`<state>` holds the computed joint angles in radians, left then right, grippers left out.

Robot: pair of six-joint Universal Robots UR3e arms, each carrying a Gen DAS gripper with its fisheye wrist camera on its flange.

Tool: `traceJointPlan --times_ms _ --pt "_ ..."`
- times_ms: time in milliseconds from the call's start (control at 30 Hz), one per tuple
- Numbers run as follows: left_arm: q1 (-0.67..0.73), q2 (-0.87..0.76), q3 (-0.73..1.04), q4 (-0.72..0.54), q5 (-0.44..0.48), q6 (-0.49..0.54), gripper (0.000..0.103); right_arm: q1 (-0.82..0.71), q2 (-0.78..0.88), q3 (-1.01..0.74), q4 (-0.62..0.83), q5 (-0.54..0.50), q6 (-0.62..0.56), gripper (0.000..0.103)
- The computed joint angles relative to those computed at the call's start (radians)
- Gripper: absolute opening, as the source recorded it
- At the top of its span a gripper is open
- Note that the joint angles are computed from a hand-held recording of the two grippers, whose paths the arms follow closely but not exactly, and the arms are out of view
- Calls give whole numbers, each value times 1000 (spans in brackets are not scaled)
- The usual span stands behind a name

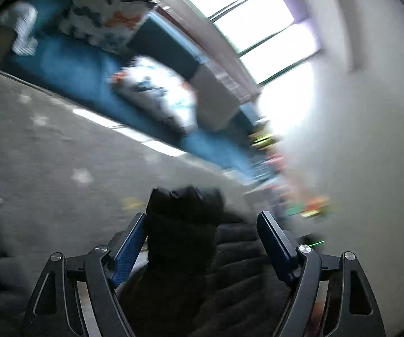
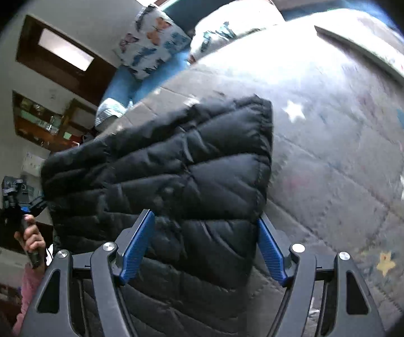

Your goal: Fold large clothes

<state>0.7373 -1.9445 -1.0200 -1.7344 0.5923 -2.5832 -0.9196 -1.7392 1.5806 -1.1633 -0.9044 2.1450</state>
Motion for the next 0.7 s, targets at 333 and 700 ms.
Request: traceJointPlan --times_ms 333,700 --pt "-39 182 -475 263 365 -72 84 -99 -56 57 61 -129 -114 79" --pt "-240 546 -936 863 649 -198 24 56 -265 175 -110 -132 -65 25"
